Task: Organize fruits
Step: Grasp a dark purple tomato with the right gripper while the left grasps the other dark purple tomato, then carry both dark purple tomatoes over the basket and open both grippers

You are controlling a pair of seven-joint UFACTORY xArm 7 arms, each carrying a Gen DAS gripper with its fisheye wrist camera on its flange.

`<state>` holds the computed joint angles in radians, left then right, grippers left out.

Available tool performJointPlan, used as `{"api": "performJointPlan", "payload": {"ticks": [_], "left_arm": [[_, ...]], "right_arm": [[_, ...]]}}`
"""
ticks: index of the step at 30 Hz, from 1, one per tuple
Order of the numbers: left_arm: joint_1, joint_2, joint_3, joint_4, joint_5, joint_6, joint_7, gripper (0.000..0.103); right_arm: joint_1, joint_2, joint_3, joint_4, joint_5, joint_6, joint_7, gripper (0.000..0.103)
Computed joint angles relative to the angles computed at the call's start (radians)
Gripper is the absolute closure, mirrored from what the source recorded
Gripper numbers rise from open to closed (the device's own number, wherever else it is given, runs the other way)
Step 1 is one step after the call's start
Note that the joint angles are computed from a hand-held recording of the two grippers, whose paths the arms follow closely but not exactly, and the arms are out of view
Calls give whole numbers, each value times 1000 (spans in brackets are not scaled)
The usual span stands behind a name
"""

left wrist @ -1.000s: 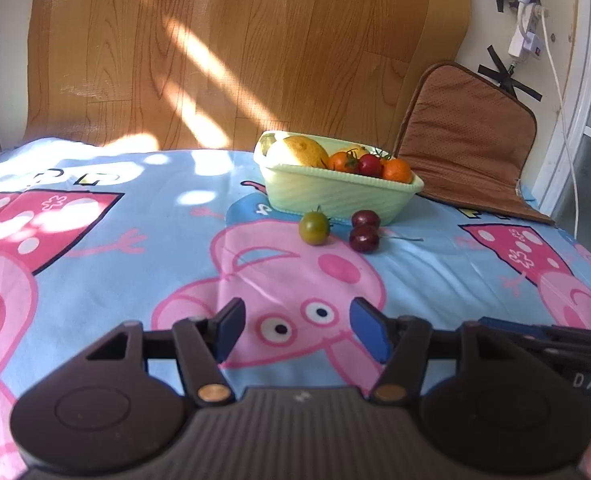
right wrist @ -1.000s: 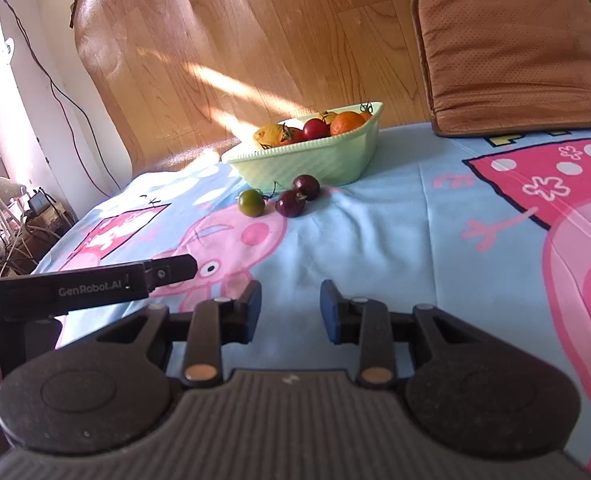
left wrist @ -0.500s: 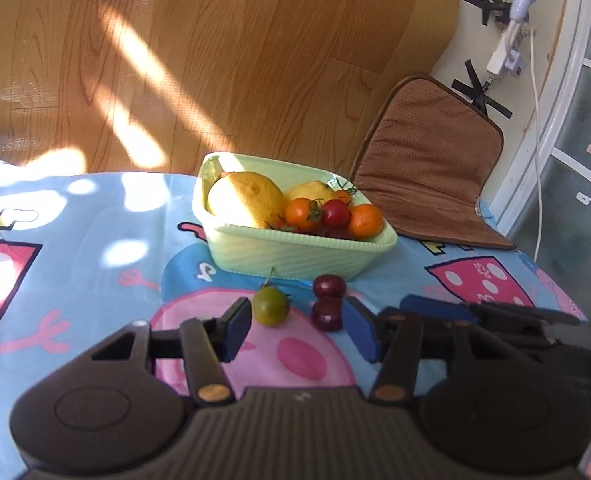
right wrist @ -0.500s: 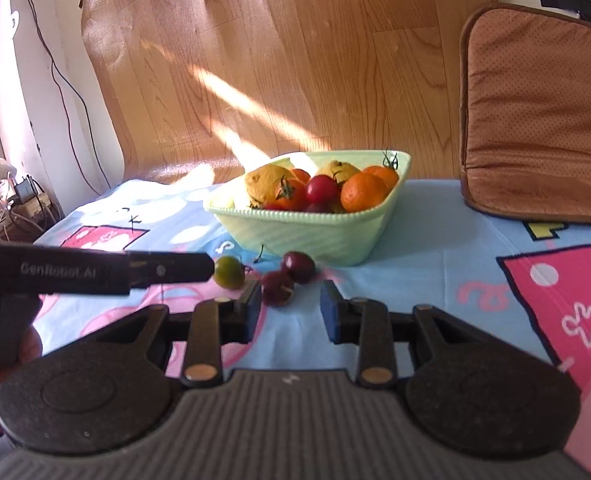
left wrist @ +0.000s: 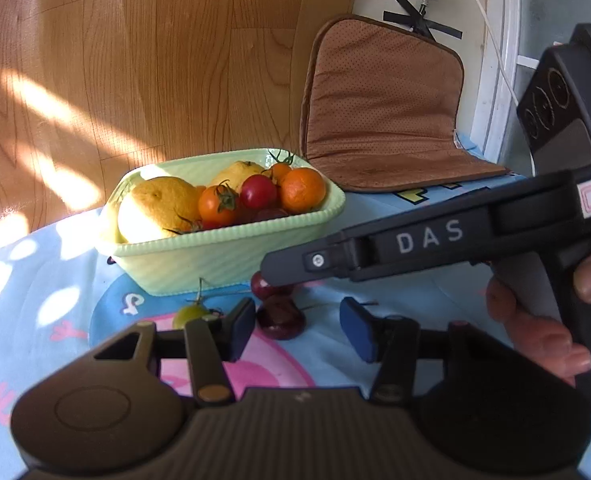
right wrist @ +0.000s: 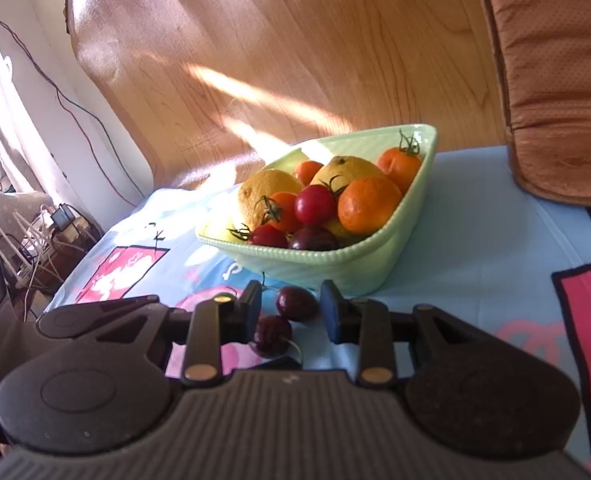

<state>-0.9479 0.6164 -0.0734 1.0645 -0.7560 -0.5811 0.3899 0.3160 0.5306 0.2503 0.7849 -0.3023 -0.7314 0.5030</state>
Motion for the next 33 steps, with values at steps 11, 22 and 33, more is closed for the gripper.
{"api": "performJointPlan", "payload": {"ticks": [11,22,33], "left_arm": [[135,-87,-85,-175,219,-48,-252,74],[297,-174,-105,-149,390,-97,-452,73],[260,91,92,347,456,354,-548,69]], "right_arm": [[-56,15,45,-24,-57,-50,128,74],[59,-86,-45,-52,160,-190,17,74],[142,130,-114,295,331,67,-241,73]]}}
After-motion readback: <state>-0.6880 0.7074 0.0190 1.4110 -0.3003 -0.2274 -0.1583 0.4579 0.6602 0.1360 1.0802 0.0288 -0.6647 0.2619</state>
